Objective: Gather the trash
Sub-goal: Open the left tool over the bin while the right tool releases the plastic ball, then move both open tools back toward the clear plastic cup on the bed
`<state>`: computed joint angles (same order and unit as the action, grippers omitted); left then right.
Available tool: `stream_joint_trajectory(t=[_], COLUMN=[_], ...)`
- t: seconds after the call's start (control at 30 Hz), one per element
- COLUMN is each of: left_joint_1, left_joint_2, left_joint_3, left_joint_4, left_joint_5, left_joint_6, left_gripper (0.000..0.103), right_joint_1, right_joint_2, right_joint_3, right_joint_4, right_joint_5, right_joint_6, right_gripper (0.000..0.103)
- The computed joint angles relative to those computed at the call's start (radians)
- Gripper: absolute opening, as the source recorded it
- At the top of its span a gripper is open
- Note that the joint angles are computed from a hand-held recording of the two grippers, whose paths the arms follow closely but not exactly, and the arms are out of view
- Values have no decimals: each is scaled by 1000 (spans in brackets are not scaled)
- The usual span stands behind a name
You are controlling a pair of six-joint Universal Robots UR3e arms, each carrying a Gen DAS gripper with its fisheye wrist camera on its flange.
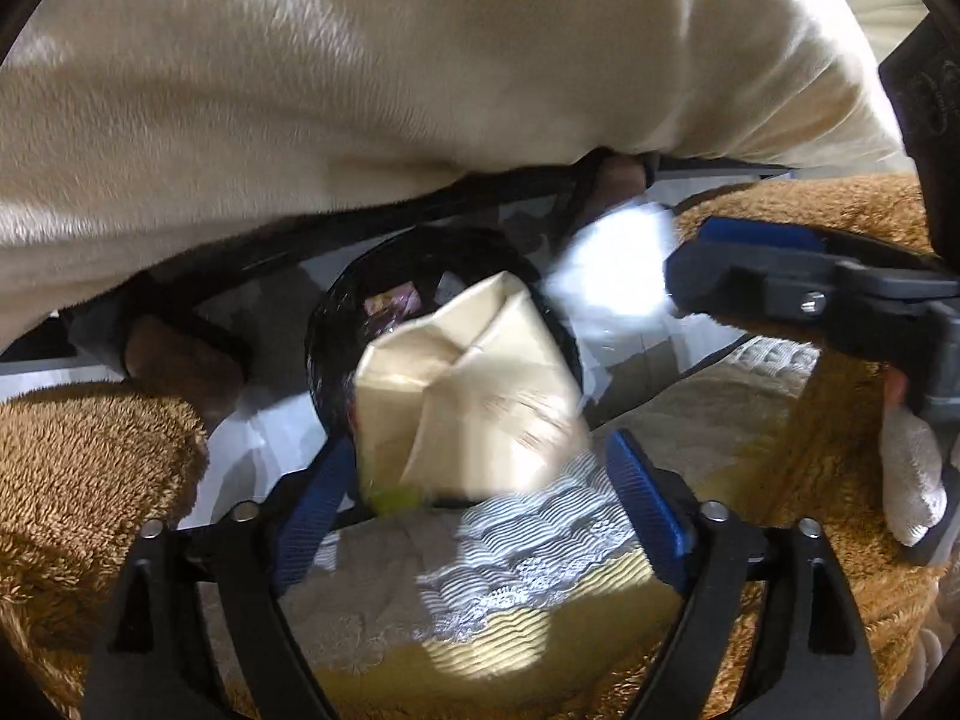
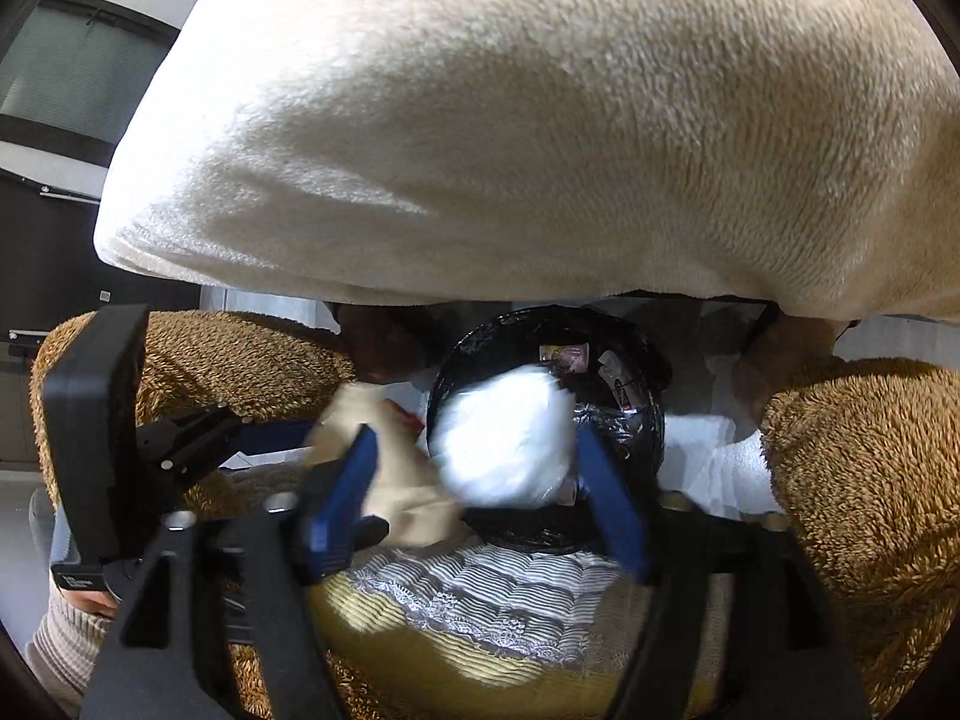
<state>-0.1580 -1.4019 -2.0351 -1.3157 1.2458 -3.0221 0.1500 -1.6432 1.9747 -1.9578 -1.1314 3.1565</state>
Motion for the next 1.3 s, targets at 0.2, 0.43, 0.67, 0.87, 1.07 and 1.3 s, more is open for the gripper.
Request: stream_joint_trajectory(t=[0.2, 0.43, 0.67, 0.87, 1.07, 1.3], left_joint_1=[7, 19, 59, 203, 334, 456], left_joint_2=[18, 68, 215, 409, 494, 421], left_joint_3=[-1, -4, -56, -101, -52, 46], left_joint_4=[3, 21, 67, 78, 65, 113], left_joint_5=[23, 34, 36, -66, -182, -290], left_joint_6=[-18, -39, -47, 18, 97, 170], left_gripper=[96, 96, 96, 96, 96, 96], right_joint_1=[-6, -23, -86, -121, -154, -129], right_joint_2=[8, -55, -196, -345, -378, -218], right_joint_3=[-6, 27, 101, 149, 140, -21], right_joint_4=[4, -19, -28, -74, -163, -272], right_joint_5=[-3, 24, 100, 172, 244, 227], right_joint_6=[8, -14, -67, -148, -191, -222], right_gripper=[73, 73, 73, 73, 73, 73])
